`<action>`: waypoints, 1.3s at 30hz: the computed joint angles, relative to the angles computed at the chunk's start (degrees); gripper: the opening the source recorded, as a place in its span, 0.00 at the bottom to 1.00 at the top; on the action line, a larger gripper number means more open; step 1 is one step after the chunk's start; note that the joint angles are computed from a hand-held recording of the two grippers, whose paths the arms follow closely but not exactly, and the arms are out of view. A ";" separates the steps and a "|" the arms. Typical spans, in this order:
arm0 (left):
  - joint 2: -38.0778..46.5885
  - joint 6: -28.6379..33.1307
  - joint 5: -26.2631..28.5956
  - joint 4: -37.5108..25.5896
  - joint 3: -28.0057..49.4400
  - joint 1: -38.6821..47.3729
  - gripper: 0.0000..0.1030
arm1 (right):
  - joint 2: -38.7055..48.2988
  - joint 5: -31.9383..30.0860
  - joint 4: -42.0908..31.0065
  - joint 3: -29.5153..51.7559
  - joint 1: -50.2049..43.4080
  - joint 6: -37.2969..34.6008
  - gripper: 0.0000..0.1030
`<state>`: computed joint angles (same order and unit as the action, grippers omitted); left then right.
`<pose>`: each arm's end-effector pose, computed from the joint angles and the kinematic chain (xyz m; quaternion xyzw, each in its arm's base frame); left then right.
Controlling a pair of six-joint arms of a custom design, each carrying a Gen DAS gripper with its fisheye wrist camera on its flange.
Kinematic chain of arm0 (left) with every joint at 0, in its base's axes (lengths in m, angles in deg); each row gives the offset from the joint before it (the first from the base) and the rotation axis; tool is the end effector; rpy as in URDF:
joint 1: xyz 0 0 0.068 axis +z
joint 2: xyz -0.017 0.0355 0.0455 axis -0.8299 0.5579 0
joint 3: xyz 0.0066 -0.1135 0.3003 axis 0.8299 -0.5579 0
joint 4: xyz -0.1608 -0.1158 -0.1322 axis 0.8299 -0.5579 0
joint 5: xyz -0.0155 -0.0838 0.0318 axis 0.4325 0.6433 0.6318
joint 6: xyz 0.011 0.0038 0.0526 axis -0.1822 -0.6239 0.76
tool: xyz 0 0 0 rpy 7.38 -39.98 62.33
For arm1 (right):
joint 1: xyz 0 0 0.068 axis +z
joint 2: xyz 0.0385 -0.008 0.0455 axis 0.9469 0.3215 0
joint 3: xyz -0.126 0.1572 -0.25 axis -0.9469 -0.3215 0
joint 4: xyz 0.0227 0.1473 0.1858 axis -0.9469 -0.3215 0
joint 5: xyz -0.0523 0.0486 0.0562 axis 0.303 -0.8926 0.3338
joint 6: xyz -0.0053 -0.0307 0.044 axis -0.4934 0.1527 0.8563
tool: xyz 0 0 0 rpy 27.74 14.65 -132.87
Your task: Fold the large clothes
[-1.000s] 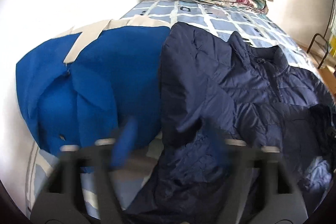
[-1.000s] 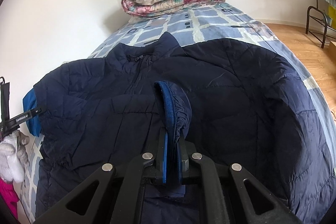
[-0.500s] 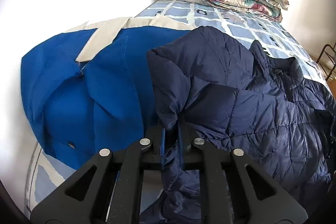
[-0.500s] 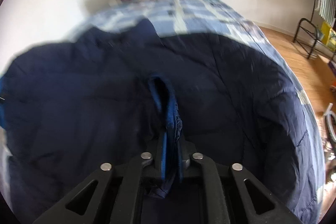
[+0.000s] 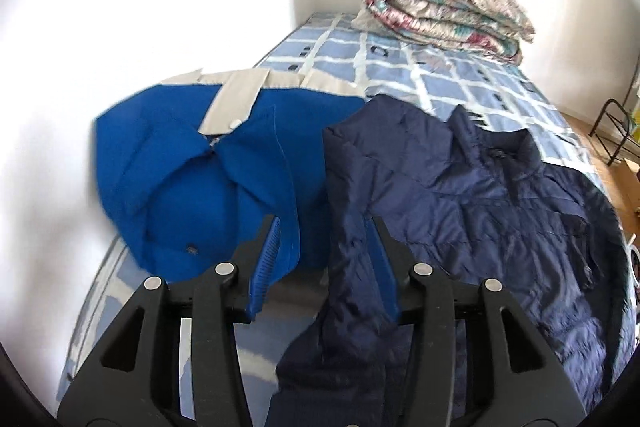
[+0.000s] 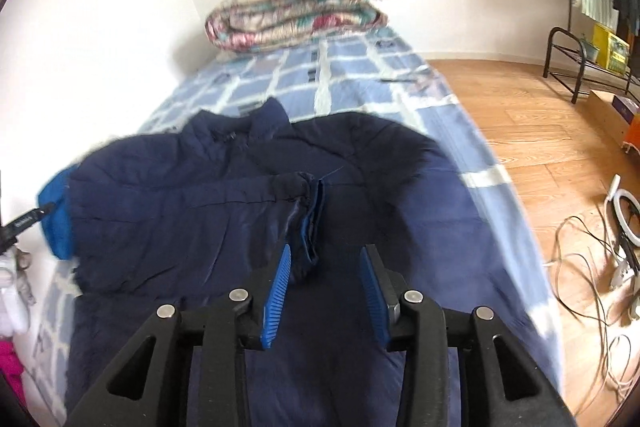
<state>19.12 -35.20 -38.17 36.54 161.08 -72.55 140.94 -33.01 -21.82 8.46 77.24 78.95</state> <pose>0.3166 -0.0767 0.3328 -0.1854 0.9048 0.0767 0.3755 0.3110 0.0379 0.3220 -0.0006 0.9212 0.1174 0.3709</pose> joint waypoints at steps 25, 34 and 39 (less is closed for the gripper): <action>-6.88 -28.70 -3.22 -6.29 -3.06 -41.17 0.53 | -19.02 -27.39 -44.87 -15.20 -86.87 -64.52 0.52; -6.86 -29.60 -4.15 -5.16 -4.86 -40.96 0.53 | -2.67 -24.17 -32.78 -21.57 -91.48 -56.00 0.54; -7.30 -29.44 -2.45 -4.19 -6.19 -39.11 0.53 | 3.34 -26.28 -33.07 -21.67 -92.66 -53.26 0.33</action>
<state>11.82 -64.63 -40.62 32.35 154.89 -111.66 144.27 -59.28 -54.89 -13.21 -15.42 25.69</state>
